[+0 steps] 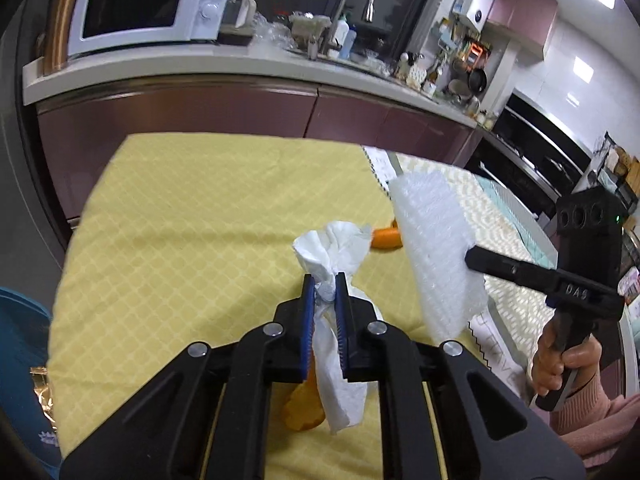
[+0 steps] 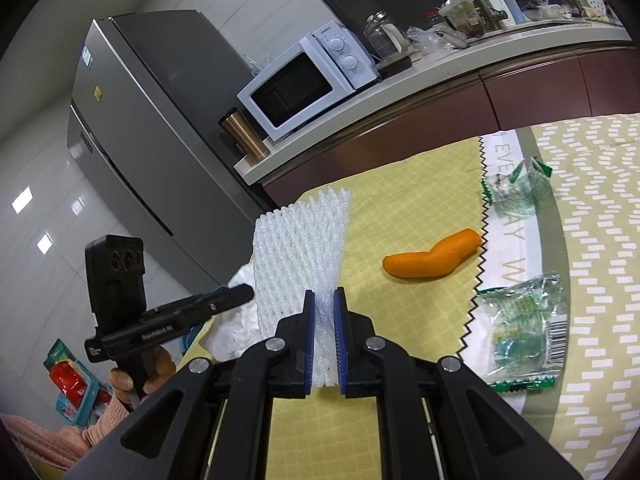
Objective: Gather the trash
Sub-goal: 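Lift the tissue with the left tool while the right tool lifts the foam mesh, then carry the tissue and foam mesh over the blue bin with both tools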
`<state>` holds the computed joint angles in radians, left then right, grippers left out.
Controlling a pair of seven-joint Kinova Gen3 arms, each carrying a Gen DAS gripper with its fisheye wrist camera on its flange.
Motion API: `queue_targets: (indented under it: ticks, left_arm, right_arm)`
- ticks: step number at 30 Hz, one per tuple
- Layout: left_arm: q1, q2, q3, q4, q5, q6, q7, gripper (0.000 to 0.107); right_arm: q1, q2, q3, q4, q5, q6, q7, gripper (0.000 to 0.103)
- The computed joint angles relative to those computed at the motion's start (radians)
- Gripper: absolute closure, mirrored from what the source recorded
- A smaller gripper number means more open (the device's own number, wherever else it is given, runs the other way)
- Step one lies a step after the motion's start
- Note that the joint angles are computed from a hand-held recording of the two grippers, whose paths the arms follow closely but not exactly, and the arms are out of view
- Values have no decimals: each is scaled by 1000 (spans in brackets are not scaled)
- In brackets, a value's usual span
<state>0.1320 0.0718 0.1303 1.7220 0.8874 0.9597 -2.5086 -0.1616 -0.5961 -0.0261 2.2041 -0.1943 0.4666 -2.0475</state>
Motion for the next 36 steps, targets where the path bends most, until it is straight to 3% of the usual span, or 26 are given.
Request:
queue_targets:
  ticks: [10,27,36]
  left_arm:
    - [-64,-64,-61,32,96,60,-66,97]
    - [-114,-224,-191,156,69,47,-135,97]
    - [-158,-252,-256,186,58,75,-167,97]
  right_arm:
    - [-21,23,-22,-7,1,-27,-3,95]
    - [-157,146,-26,-71,-28,-99,47,95]
    - [-216,237,-40,-120,-53,-130,88,95]
